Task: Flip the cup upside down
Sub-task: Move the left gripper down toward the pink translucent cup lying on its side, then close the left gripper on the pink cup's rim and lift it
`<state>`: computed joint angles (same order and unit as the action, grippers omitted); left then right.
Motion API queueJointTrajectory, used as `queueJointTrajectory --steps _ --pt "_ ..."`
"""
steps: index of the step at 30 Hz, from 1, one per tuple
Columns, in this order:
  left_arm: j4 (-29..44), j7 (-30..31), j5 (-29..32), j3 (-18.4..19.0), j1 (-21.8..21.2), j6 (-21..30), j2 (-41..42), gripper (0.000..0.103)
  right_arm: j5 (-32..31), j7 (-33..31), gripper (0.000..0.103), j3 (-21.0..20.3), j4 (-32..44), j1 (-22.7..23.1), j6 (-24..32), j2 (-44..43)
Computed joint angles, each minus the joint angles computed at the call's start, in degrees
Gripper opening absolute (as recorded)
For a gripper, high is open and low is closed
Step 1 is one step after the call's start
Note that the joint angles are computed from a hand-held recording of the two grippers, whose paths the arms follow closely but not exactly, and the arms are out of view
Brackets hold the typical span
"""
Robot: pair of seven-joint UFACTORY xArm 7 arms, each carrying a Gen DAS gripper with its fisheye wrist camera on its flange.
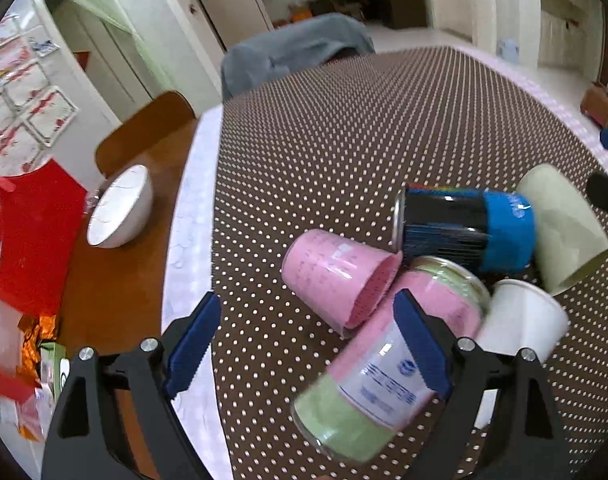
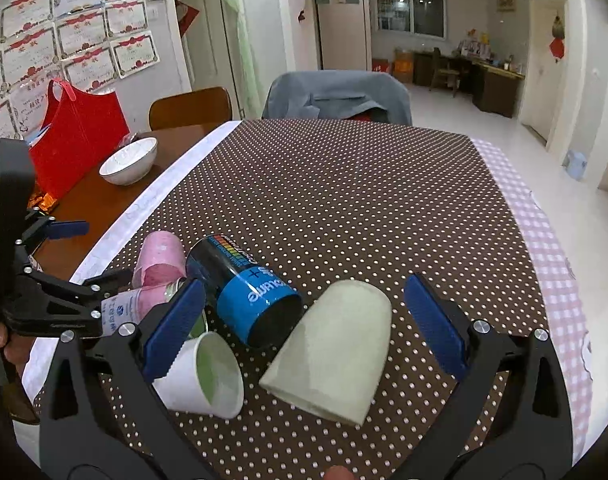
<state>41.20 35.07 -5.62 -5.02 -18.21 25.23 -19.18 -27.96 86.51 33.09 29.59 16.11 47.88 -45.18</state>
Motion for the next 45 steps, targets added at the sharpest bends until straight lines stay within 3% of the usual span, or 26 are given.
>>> queueJointTrajectory --steps 10,19,20,22,26,28,35,39,45 --pt "12.99 5.91 -2.06 -0.24 1.59 9.94 14.45 0.086 -1.15 -0.57 0.097 -2.44 -0.10 -2.63 -5.08 4.59" --pt "19.18 9.25 -7.10 -1.80 3.65 13.46 20.23 0.086 -2.10 -0.03 0.097 -2.96 0.72 -3.07 -5.40 7.16" --pt "19.21 9.67 -7.86 -1.92 3.78 13.23 20.41 0.083 -2.16 0.12 0.097 -2.93 0.84 -2.95 -5.17 7.18" --pt "19.52 8.14 -7.41 -2.02 3.94 13.03 20.94 0.065 -2.06 0.22 0.097 -3.01 0.85 -2.45 -4.56 6.86" --pt "19.17 7.37 -9.09 -1.91 4.61 11.86 20.74 0.053 -1.98 0.64 0.097 -2.81 0.70 -1.75 -3.65 6.20" --pt "19.13 7.10 -10.03 -1.69 5.05 11.77 20.53 0.042 -1.93 0.79 0.097 -2.68 0.71 -1.45 -3.39 6.04" --pt "18.56 6.03 -10.83 -1.51 5.73 10.03 20.66 0.025 -2.02 1.23 0.097 -2.20 1.25 -0.81 -2.56 6.18" --pt "16.67 7.69 -13.78 -1.35 6.00 8.22 19.08 0.004 -2.07 1.58 0.097 -1.98 1.49 -0.53 -1.86 6.19" --pt "13.46 7.90 -16.02 -0.94 5.44 5.13 15.76 0.002 -2.00 2.12 0.097 -1.65 1.59 0.09 -0.98 5.59"
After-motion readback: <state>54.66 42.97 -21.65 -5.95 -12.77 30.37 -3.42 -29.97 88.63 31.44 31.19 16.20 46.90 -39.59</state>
